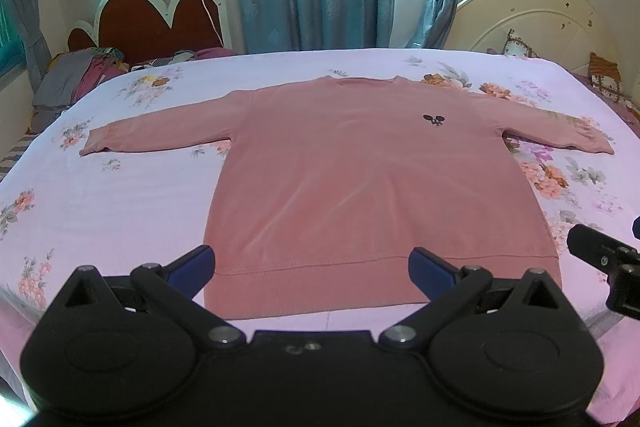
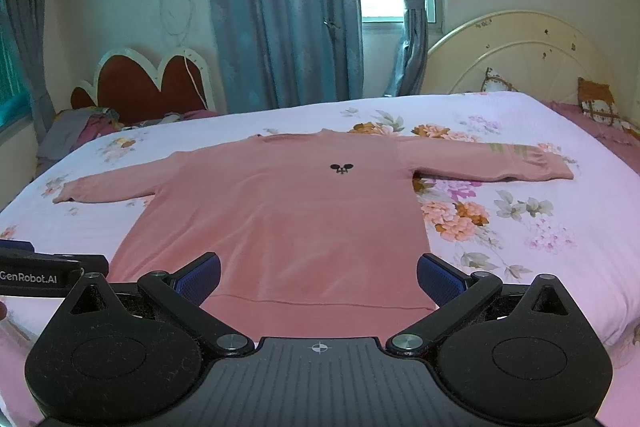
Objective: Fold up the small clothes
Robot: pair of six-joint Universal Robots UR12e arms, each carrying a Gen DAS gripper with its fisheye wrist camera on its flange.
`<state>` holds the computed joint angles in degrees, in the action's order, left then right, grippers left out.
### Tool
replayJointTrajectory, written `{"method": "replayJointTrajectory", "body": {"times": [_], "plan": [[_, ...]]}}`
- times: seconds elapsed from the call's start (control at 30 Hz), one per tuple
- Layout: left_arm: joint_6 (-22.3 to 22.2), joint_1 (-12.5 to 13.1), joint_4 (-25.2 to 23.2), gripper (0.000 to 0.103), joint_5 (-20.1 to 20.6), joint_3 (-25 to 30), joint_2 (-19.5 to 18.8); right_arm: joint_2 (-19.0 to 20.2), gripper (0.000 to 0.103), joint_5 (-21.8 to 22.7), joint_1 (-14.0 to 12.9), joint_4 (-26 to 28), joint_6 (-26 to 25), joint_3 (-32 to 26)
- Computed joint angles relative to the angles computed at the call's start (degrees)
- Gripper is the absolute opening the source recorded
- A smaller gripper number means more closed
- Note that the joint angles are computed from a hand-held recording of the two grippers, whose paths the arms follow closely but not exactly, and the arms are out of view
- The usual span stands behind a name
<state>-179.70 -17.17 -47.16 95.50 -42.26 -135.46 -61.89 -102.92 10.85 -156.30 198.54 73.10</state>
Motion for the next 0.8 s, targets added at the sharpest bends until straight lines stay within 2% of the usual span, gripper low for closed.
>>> {"method": "replayJointTrajectory", "body": {"times": [0.43, 0.6, 0.8], "plan": [[-0.24, 0.09, -2.59, 0.103, 1.36, 5.43, -3.32, 1.09, 0.103, -0.85, -1.04, 1.04, 0.80, -1.16], [-0.27, 0.31, -5.01, 0.103, 1.28, 10.34, -6.13, 1.95, 0.103, -2.09, -1.50, 1.75, 2.15, -2.17], [0.60, 0.64, -9.15, 0.103, 0.98, 19.42, -11.27, 3.81, 0.103, -4.06, -1.82, 3.98, 3.43, -4.97]]}}
